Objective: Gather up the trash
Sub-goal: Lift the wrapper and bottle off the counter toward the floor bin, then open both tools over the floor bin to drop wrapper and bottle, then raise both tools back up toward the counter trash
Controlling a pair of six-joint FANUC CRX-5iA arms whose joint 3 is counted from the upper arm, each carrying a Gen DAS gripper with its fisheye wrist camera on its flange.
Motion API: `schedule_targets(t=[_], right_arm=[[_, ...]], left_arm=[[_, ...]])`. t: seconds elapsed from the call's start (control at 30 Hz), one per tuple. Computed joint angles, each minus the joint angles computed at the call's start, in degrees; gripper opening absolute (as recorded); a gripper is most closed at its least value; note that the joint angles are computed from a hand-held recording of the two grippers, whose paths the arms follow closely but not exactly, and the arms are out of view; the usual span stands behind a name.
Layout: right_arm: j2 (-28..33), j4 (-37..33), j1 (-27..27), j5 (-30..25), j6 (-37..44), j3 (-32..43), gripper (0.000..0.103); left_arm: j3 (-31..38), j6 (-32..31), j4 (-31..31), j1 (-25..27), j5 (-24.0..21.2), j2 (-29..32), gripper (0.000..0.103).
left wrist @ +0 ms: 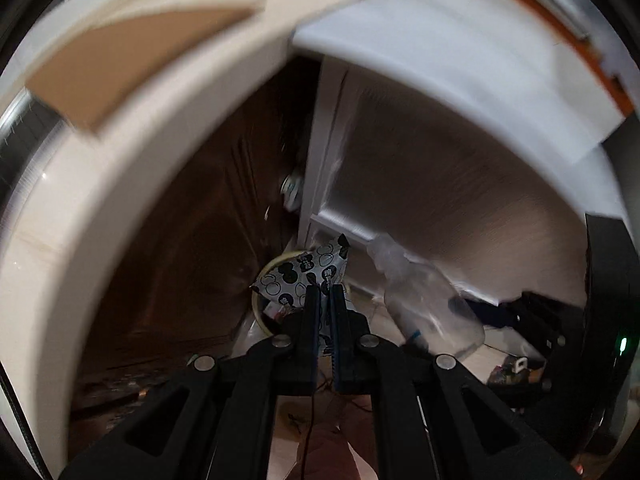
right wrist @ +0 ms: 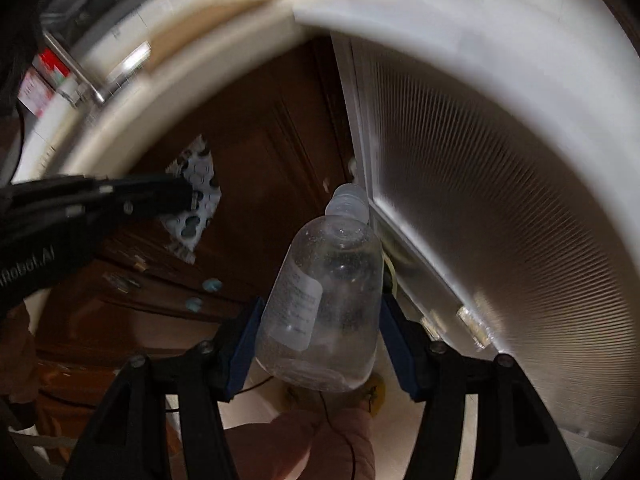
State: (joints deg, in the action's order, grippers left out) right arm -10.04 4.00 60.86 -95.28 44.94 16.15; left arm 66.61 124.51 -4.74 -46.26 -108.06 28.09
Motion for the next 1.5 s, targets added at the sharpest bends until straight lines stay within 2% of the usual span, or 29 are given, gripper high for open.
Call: schedule_targets(t=[0.07,0.27,0.5,0.57,0.7,0.77,0.8,0.83,0.93,1.03,1.2,1.4,1.5], right_arm=[[-0.94,-2.02,-1.12,2.95,0.35,-4.95,0.059],[-0.92,-8.56,-4.82,12.53,2.95,-17.17,0.059],[2.21,-14.37,-8.06,22.34,7.31,-24.91,0.059],[3.26,-14.61,-8.85,25.04,7.68,-26.27,0.059],[4.53,-13.28,-9.59,29.6,7.51,-28.78,0.06],[5.25,-13.55,-10.31,30.81,8.08,-29.11,0.06],[5.61,-13.64,-10.58,31.32,8.19,-29.13,0.06],[5.63,-14.17,-11.17,31.9,8.9,-29.33,0.06],[5.23,-13.74,-12.11,33.08,9.78,-30.1,0.062],[4.72,-11.77,-12.18,32.6,8.41,-30.47,0.064],[3.77,-10.1,-12.25,28.76,4.02,-28.73,0.064],[2.07,-11.31,-12.18,22.27,0.36,-23.67,0.064],[0.67,-10.61,-11.09,18.64,-1.36,-20.64,0.064]], left_arm=[[-10.5,1.4,0.2,0.38,5.62,-3.48,0.003],[-30.24,1.78,1.36,1.67,17.22,-8.46,0.003],[-45.38,1.73,4.81,3.8,28.76,-10.57,0.003],[-47.26,2.02,5.78,3.96,31.28,-9.76,0.003],[-48.39,0.89,6.04,4.05,33.6,-7.96,0.003],[-48.25,-0.12,5.85,4.1,33.74,-7.46,0.01],[-47.48,-0.43,5.54,4.0,33.18,-6.76,0.022],[-46.51,-0.52,5.15,3.81,32.66,-6.08,0.029],[-44.48,-0.77,3.34,3.31,31.31,-5.31,0.043],[-44.15,-0.76,2.4,3.43,30.54,-5.95,0.046],[-41.05,-0.12,2.1,3.25,27.23,-6.27,0.046],[-32.41,-1.58,1.16,1.15,19.42,-5.24,0.046],[-26.38,-3.01,1.09,0.0,13.71,-3.75,0.046]])
